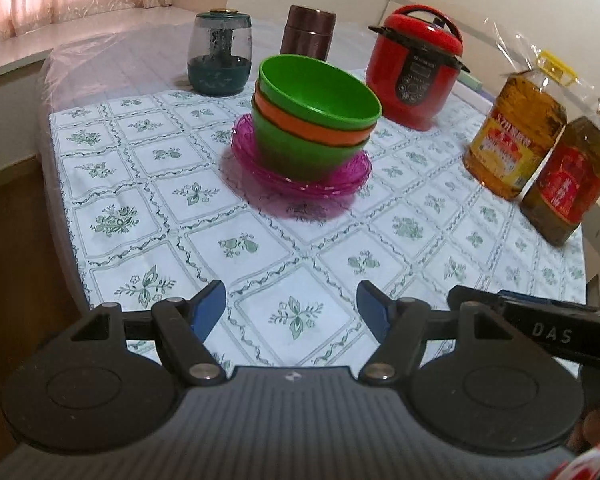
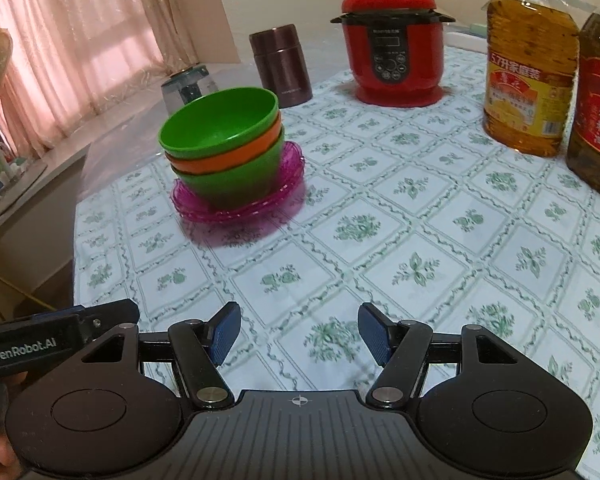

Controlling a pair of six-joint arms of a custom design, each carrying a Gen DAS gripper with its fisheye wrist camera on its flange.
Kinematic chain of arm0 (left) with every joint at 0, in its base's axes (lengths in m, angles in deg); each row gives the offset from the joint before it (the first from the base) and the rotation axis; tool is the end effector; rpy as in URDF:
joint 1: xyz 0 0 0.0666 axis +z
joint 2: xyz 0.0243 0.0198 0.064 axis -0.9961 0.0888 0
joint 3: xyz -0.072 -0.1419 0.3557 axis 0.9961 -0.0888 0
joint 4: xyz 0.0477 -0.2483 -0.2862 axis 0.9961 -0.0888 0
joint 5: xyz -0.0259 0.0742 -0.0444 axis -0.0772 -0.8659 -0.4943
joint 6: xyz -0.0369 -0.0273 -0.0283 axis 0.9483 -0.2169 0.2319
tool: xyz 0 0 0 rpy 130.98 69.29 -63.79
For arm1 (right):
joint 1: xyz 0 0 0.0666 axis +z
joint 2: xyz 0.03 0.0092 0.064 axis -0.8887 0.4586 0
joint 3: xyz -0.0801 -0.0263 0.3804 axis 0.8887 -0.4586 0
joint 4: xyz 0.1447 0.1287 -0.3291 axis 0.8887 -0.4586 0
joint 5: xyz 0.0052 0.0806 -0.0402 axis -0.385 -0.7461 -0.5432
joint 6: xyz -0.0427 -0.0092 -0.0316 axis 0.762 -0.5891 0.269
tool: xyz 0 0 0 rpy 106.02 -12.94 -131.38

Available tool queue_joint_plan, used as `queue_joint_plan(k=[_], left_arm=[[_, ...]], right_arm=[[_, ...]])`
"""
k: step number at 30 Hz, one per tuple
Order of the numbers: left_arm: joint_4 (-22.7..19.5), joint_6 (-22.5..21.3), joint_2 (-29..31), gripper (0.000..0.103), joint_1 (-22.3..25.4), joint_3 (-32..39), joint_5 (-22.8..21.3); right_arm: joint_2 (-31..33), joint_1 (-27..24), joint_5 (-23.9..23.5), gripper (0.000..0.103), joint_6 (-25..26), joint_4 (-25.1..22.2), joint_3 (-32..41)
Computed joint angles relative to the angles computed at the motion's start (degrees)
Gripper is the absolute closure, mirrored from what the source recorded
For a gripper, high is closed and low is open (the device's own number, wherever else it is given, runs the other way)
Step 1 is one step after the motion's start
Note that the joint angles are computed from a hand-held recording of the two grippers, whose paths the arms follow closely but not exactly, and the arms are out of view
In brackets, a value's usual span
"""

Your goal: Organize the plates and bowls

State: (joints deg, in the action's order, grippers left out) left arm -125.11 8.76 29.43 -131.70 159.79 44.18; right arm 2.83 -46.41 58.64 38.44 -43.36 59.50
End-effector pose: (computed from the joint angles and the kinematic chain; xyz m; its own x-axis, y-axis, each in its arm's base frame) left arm 0.3573 -0.3549 0.4271 -0.6847 -0.2682 -0.6776 -0.1806 0.9633 -0.1988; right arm 0.4139 0.1285 0.4083 -0.7245 -0.0469 -0.6877 -0.3124 0.9117 0.2669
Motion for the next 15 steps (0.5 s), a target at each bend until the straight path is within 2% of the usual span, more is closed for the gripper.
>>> queue_joint_plan(k=[7,15], left_arm=[[-2.2,-0.4,0.8,0.034,-1.8,0.8,-2.0],[-2.6,-1.0,0.7,0.033,-2.7,0.7,-1.7]], right_arm=[[-3.2,-0.3,1.1,0.038,0.7,0.6,-3.0],[-5.3,0.1,1.3,0.038,1.9,0.8,-5.4]])
